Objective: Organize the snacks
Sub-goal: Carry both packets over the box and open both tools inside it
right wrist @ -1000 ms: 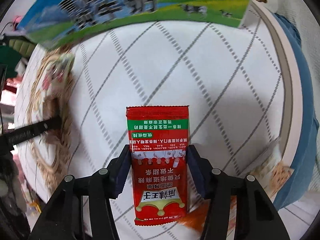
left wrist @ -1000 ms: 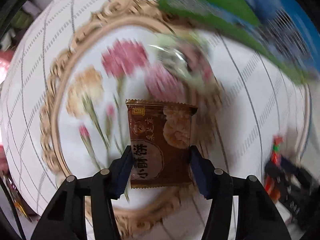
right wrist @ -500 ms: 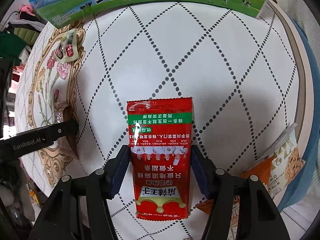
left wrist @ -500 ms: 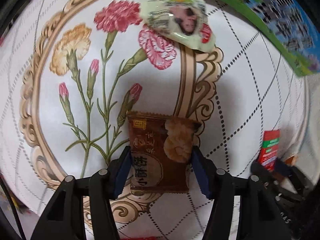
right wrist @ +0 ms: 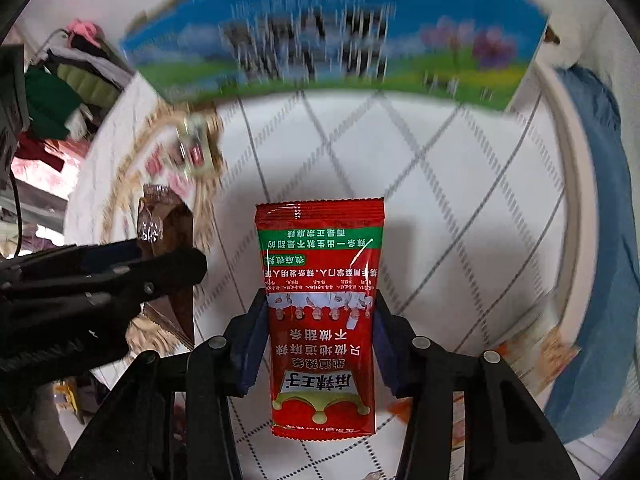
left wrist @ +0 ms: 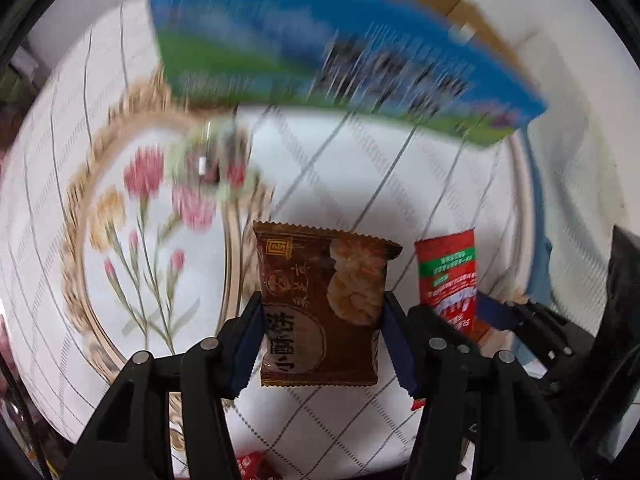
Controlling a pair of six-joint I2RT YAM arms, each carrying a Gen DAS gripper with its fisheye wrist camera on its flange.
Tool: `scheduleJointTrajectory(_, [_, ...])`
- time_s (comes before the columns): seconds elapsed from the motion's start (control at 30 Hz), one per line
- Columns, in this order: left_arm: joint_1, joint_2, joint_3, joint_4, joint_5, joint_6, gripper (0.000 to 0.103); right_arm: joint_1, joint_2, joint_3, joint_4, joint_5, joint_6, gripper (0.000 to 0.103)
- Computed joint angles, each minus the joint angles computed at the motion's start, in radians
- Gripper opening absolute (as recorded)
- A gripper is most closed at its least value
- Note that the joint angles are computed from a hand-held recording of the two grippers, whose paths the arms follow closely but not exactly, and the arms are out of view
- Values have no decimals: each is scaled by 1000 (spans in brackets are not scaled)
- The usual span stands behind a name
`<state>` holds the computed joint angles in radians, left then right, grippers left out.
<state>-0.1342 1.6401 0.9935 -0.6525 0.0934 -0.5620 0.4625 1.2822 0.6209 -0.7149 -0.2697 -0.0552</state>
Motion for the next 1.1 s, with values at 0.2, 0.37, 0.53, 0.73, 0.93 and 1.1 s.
scheduleJointTrajectory(0.2, [107, 56, 243, -91, 49, 123, 53, -121, 37, 256, -107, -97, -38, 50])
scheduleJointTrajectory(0.37, [209, 265, 545, -148, 114, 198, 54, -191, 209, 571, -141, -151, -13, 50])
scheduleJointTrajectory(0.53, [264, 525, 895, -284, 210, 188, 54, -199, 415, 820, -138, -142, 41, 50])
scheduleJointTrajectory(0.73, [289, 880, 1360, -509, 301, 170, 54, -204, 636, 1055, -163, -97, 65, 50])
scheduleJointTrajectory(0.93, [294, 1110, 1668, -688, 376, 132, 54, -217, 783, 1177, -205, -91, 61, 50])
scheduleJointTrajectory(1.1, [290, 1102, 1613, -651, 350, 124, 87, -220, 833, 1190, -272, -83, 42, 91])
